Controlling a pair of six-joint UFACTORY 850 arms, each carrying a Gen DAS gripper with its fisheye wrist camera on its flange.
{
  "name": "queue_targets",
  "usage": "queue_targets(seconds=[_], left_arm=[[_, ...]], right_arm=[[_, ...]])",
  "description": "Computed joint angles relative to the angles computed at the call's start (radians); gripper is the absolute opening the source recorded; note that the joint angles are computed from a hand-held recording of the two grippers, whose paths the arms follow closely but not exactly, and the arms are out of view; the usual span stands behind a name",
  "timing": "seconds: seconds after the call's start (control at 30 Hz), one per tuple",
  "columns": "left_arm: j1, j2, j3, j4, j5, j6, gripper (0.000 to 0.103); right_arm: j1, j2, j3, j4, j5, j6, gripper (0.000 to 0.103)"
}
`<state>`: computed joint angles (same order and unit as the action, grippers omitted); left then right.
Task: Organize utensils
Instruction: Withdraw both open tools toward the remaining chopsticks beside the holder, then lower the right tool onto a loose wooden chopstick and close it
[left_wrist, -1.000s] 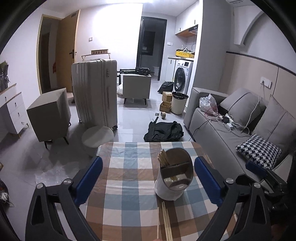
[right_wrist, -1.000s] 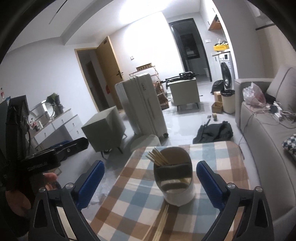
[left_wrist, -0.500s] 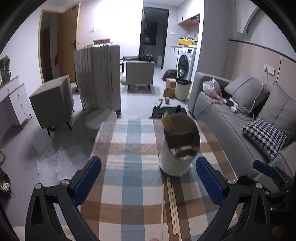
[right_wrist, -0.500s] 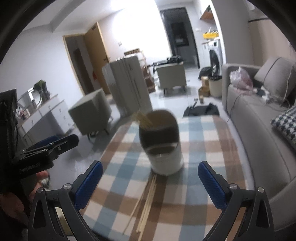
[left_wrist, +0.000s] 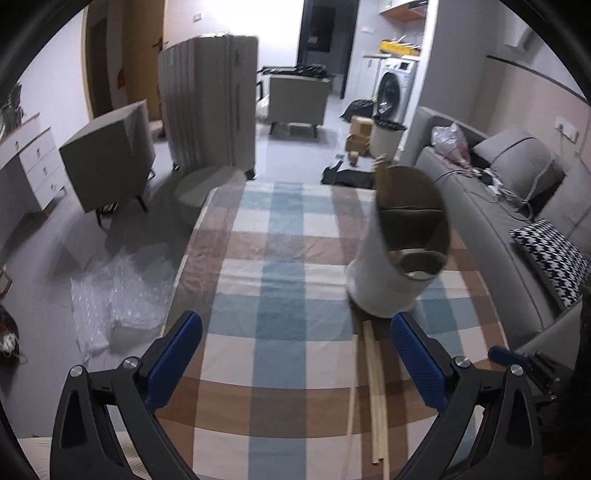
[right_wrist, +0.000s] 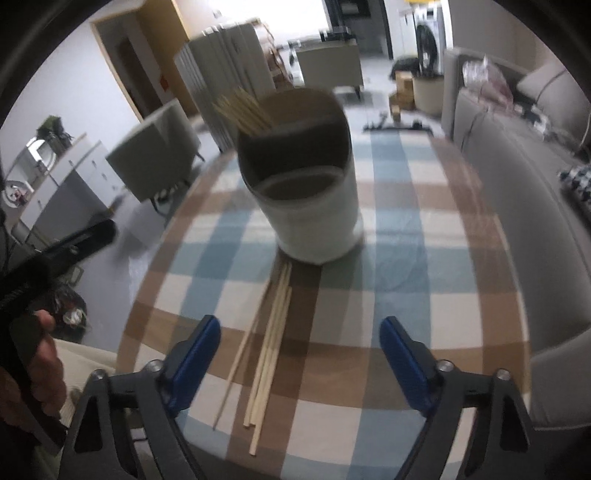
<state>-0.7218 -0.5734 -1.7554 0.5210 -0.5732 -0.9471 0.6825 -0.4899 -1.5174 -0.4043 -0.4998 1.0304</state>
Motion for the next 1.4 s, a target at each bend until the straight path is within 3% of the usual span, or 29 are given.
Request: queue_targets(seconds=[0.1,0.2,0.37,0.43,0.6,0.8,1.13,1.4], left_arm=[[0.014,-0.011,-0.011,-0.043,-0.022,0.014,0.099],[0.029,-0.019,-0.018,-0.072,-0.032,0.023,0.099],[0.056,-0.03,-0.025,-0.159,-0.042,0.06,0.099],[0.067,-0.032,-0.025,-0.199,-0.048,0.075,0.099],[0.085,-0.039,-0.033,-0.261,-0.059,0.108,0.099],[0.094,-0.047,-0.045,-0.258,-0.072,0.107,0.099],[0.094,-0.049,-0.048,-0.271,-0.072,0.126,0.099],[0.1,-0.059,-0.057,-0.281,-0.084,0.127,0.099]], right_arm=[[-0.029,-0.055,-0.058,0.186,-0.03,-0.143,0.073],[-0.041,-0.106,-0.112,0.219,-0.061,-0.167,0.07],[-0.053,-0.207,-0.219,0.317,-0.14,-0.267,0.045],[-0.055,-0.24,-0.252,0.353,-0.16,-0.303,0.041],[-0.05,-0.308,-0.339,0.33,-0.233,-0.299,0.04],[-0.039,-0.354,-0.409,0.257,-0.313,-0.288,0.029],[-0.038,-0.331,-0.368,0.248,-0.309,-0.271,0.026],[-0.017,-0.392,-0.467,0.202,-0.378,-0.27,0.026]])
